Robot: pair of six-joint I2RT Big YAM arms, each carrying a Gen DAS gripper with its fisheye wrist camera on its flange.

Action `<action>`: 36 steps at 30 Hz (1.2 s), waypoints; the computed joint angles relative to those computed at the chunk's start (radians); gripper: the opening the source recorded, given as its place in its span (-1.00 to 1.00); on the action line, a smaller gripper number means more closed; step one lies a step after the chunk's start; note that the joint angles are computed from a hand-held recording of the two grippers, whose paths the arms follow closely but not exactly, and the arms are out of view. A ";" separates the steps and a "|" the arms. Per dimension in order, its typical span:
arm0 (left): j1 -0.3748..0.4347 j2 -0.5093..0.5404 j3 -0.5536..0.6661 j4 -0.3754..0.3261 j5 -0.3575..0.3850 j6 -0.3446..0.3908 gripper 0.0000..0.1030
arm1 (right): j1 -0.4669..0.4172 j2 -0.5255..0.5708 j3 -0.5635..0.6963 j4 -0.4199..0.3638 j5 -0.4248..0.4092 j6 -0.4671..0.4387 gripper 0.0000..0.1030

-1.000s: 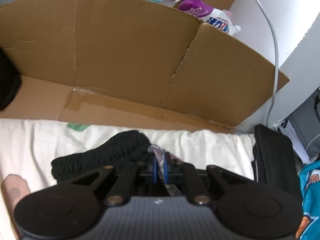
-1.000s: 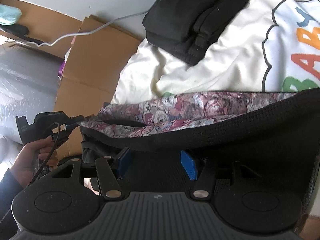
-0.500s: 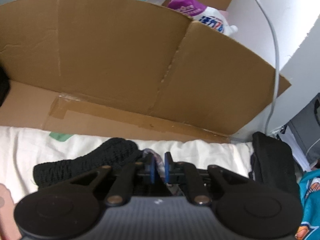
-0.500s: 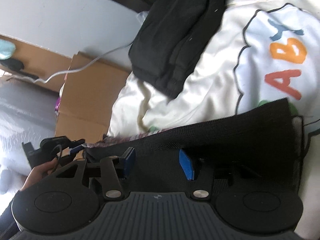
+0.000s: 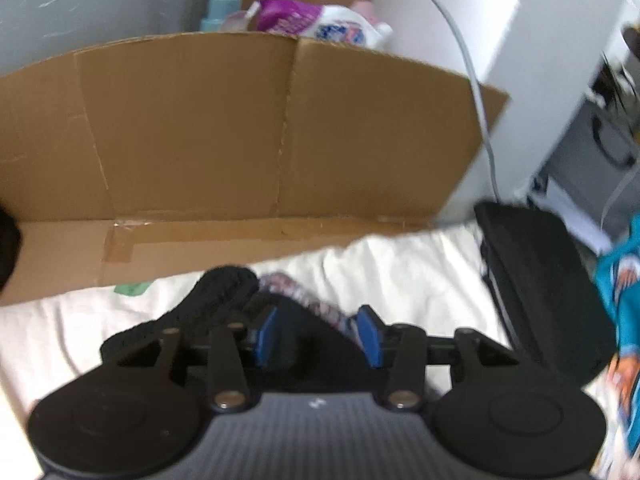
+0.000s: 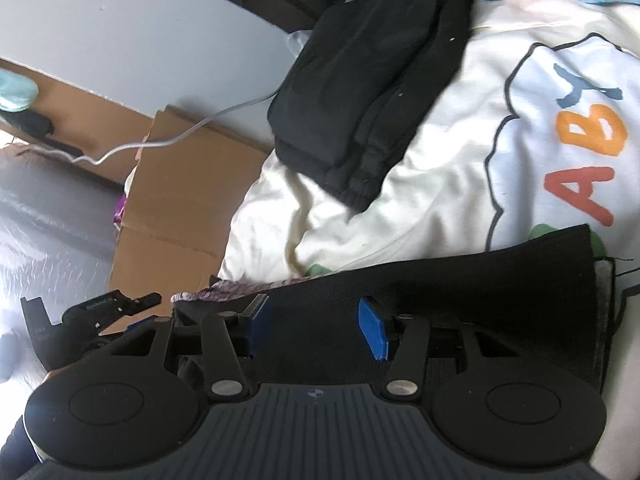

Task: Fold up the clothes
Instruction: 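Open the left tool and smooth the folded shorts with the right tool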

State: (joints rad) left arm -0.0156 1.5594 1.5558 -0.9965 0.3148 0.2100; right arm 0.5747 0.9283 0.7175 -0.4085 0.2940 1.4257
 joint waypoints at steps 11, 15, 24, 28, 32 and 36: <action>-0.070 0.022 -0.069 0.003 -0.068 0.150 -0.10 | 0.007 0.028 0.016 -0.014 -0.043 -0.016 0.02; -0.105 0.052 -0.058 0.014 -0.073 0.164 -0.14 | 0.004 0.040 0.018 -0.022 -0.066 -0.016 0.02; -0.149 0.080 -0.080 0.058 -0.152 0.138 -0.13 | -0.003 0.028 0.024 -0.091 -0.029 -0.022 0.03; -0.144 0.079 -0.054 0.025 -0.134 0.148 -0.17 | -0.010 0.014 0.027 -0.181 0.014 -0.005 0.00; -0.120 0.049 -0.049 0.012 -0.086 0.146 -0.15 | -0.016 0.006 0.032 -0.259 0.042 0.015 -0.24; -0.086 0.008 -0.056 -0.021 -0.044 0.157 -0.10 | -0.016 0.000 0.037 -0.287 0.052 0.026 -0.24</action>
State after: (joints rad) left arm -0.1016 1.5674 1.5001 -1.0173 0.2705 0.3668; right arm 0.5587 0.9286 0.7548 -0.6952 0.3463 1.4515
